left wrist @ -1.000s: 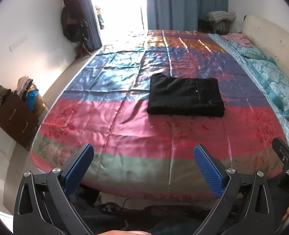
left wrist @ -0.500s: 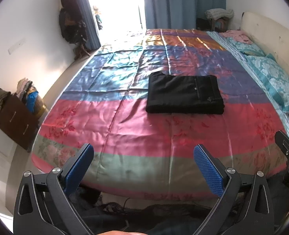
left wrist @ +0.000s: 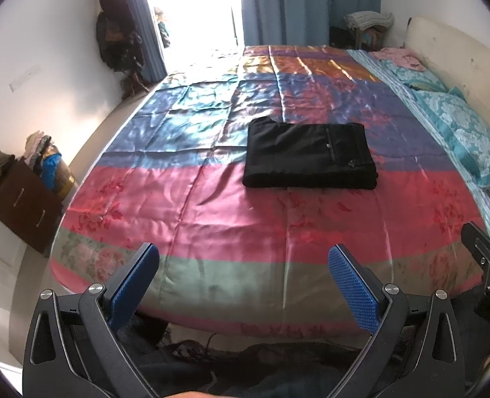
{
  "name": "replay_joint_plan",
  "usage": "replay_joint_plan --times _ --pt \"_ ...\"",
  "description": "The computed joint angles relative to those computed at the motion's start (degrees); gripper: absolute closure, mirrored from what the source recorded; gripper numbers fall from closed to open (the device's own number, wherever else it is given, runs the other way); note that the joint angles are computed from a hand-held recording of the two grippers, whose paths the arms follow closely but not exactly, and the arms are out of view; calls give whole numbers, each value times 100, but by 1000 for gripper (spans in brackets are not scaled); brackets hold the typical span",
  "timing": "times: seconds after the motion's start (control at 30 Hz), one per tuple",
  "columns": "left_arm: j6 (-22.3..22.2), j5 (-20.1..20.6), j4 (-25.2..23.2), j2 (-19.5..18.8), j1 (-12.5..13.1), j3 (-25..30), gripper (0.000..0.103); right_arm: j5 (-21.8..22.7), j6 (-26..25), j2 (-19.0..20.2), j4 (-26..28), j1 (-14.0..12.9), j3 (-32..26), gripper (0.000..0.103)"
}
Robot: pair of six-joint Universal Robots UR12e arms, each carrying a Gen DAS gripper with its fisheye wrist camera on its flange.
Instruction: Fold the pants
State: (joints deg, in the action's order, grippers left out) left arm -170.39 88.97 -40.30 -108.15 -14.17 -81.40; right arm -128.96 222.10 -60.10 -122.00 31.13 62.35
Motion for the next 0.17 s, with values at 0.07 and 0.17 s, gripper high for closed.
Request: replay_joint_plan --times 0.07,0.17 --pt "-17 -50 -9 0 7 -5 1 41 7 -8 -7 -10 24 0" --pt "-27 -20 58 3 -1 -36 1 86 -9 -14 -33 -19 47 0"
